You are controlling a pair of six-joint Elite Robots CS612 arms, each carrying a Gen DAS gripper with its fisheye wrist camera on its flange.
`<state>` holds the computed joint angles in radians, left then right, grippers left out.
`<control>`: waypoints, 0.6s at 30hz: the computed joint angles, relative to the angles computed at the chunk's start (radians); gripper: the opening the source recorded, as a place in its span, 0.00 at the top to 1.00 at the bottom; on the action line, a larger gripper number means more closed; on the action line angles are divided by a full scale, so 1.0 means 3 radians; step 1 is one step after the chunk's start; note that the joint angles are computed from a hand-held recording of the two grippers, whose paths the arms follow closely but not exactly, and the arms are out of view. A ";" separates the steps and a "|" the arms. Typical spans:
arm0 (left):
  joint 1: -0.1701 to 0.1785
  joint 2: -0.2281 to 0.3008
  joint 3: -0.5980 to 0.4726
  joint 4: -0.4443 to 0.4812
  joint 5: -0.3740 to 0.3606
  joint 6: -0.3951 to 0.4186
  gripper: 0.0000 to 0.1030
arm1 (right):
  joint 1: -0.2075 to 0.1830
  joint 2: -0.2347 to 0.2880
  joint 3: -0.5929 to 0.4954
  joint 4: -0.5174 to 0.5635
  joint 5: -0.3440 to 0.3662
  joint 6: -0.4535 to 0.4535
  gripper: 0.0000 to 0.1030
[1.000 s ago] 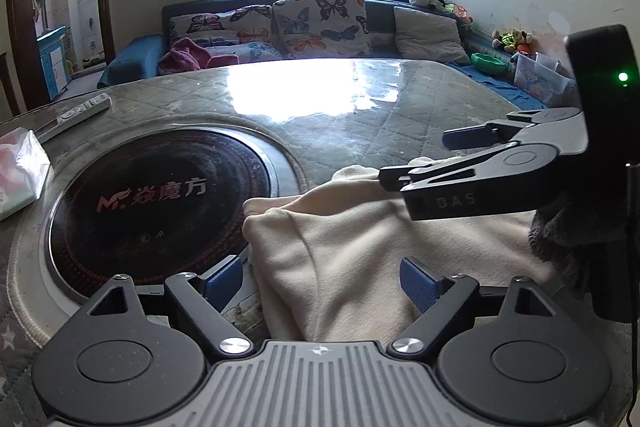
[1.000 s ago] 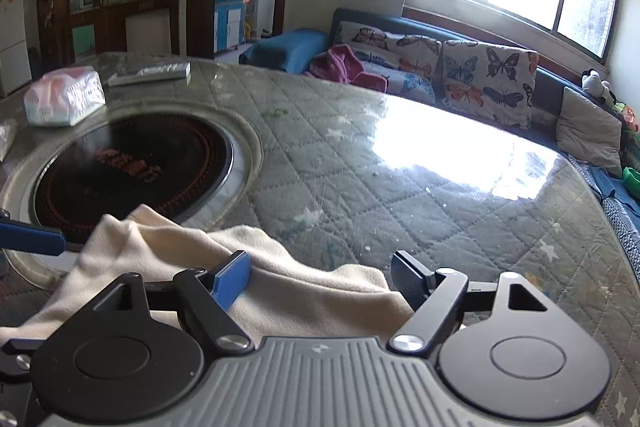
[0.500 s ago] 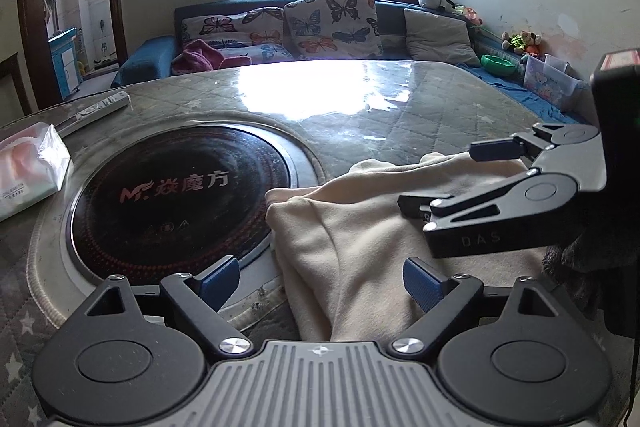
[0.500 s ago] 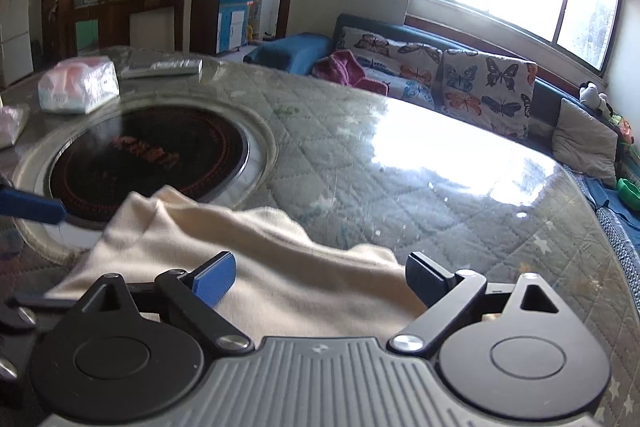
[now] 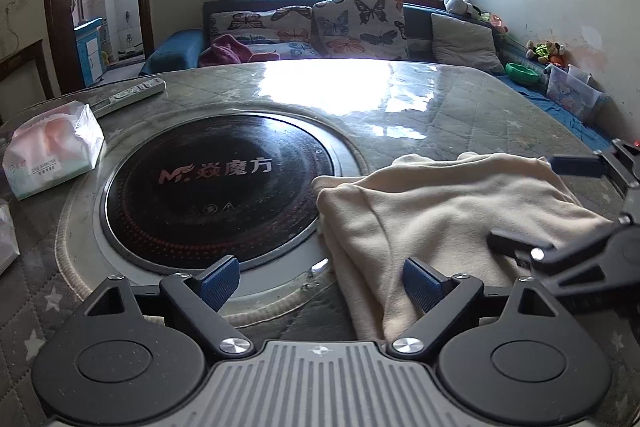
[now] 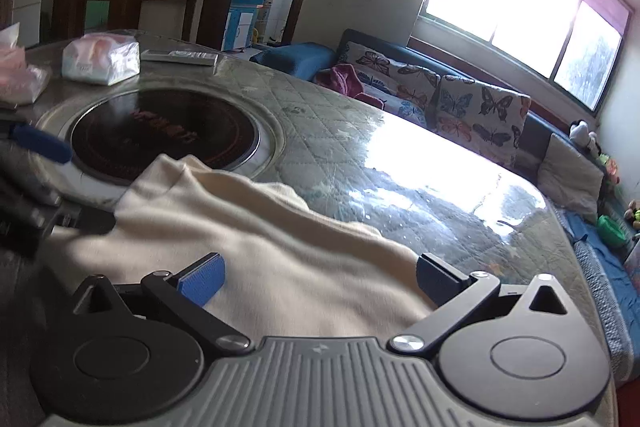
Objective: Fold clothes
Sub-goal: 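Press and tuck the folded sweatshirt edges with both tools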
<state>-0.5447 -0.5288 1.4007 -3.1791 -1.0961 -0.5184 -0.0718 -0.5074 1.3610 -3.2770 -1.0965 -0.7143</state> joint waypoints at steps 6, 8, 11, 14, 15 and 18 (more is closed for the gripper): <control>-0.0006 0.0005 0.0025 0.0045 0.0056 0.0023 0.12 | -0.0050 -0.0049 0.0220 -0.0261 0.0020 0.0006 0.00; -0.0008 -0.0001 0.0046 0.0038 0.0076 0.0021 0.12 | -0.0092 -0.0087 0.0300 -0.0407 0.0066 0.0093 0.00; -0.0011 -0.0007 0.0061 0.0058 0.0113 -0.0023 0.12 | -0.0150 -0.0117 0.0364 -0.0522 0.0057 0.0171 0.00; -0.0010 -0.0008 0.0053 0.0194 0.0179 -0.0085 0.12 | -0.0191 -0.0129 0.0364 -0.0348 0.0017 0.0196 0.01; -0.0004 -0.0008 0.0056 0.0194 0.0155 -0.0091 0.12 | -0.0201 -0.0132 0.0359 -0.0263 -0.0009 0.0196 0.03; -0.0010 -0.0029 0.0077 0.0152 0.0187 -0.0068 0.15 | -0.0241 -0.0153 0.0355 -0.0088 0.0034 0.0262 0.09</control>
<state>-0.5477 -0.5374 1.4240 -3.1336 -1.0401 -0.5389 -0.1441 -0.5532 1.4676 -3.3035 -1.0863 -0.6356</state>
